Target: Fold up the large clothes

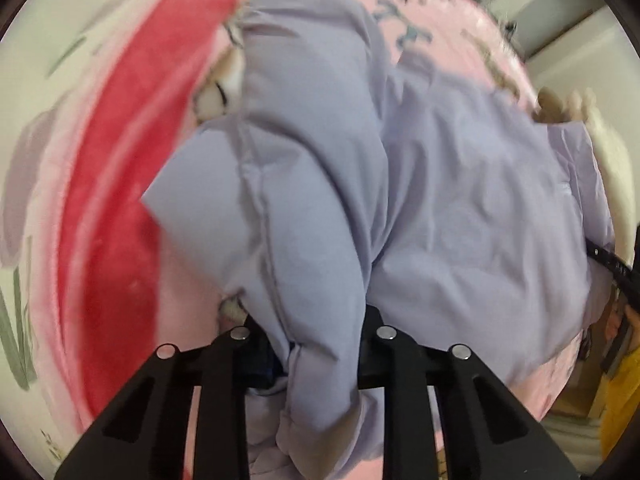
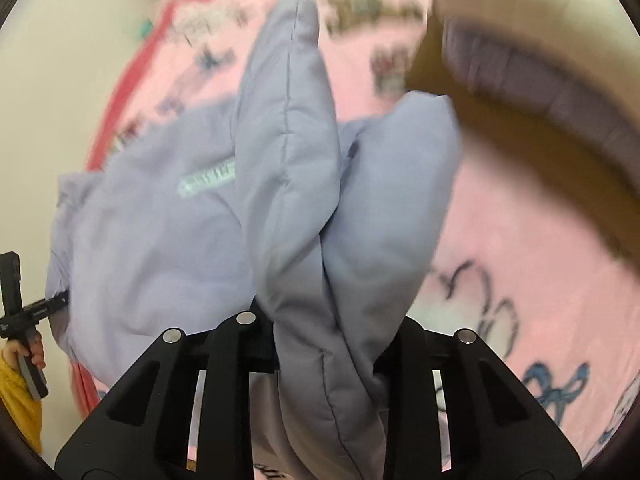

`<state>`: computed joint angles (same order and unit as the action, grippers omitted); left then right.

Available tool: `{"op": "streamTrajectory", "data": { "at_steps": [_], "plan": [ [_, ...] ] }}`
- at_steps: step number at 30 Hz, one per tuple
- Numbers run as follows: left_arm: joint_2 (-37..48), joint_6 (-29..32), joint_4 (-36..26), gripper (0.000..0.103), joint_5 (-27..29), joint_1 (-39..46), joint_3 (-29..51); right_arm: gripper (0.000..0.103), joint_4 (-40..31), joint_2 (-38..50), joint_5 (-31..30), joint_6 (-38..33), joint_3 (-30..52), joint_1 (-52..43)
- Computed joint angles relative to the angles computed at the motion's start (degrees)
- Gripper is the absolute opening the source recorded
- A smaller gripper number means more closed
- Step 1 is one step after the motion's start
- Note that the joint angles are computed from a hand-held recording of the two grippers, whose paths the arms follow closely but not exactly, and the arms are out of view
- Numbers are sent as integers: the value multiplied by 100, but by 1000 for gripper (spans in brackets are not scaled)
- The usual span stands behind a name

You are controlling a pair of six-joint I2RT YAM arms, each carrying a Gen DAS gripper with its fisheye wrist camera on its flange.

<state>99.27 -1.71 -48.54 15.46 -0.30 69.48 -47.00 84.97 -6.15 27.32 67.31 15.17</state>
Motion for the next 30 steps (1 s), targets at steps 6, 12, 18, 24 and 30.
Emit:
{"op": "streamTrajectory", "data": {
  "at_steps": [6, 12, 18, 24, 30],
  "plan": [
    [-1599, 120, -644, 23, 260, 251, -349, 23, -1301, -1067, 960, 272, 611, 1045],
    [-3174, 263, -1378, 23, 487, 606, -941, 23, -2406, -1854, 1615, 1533, 850, 2134],
    [-4276, 833, -2097, 23, 669, 1153, -1898, 23, -3104, -2707, 2248, 3764, 72, 3989],
    [-5047, 1163, -2326, 23, 372, 1121, -2795, 23, -3694, -3216, 2676, 6921, -1001, 6744],
    [-5643, 1254, -2381, 23, 352, 956, -2850, 23, -3826, -3100, 2904, 8825, -1372, 8249]
  ]
}}
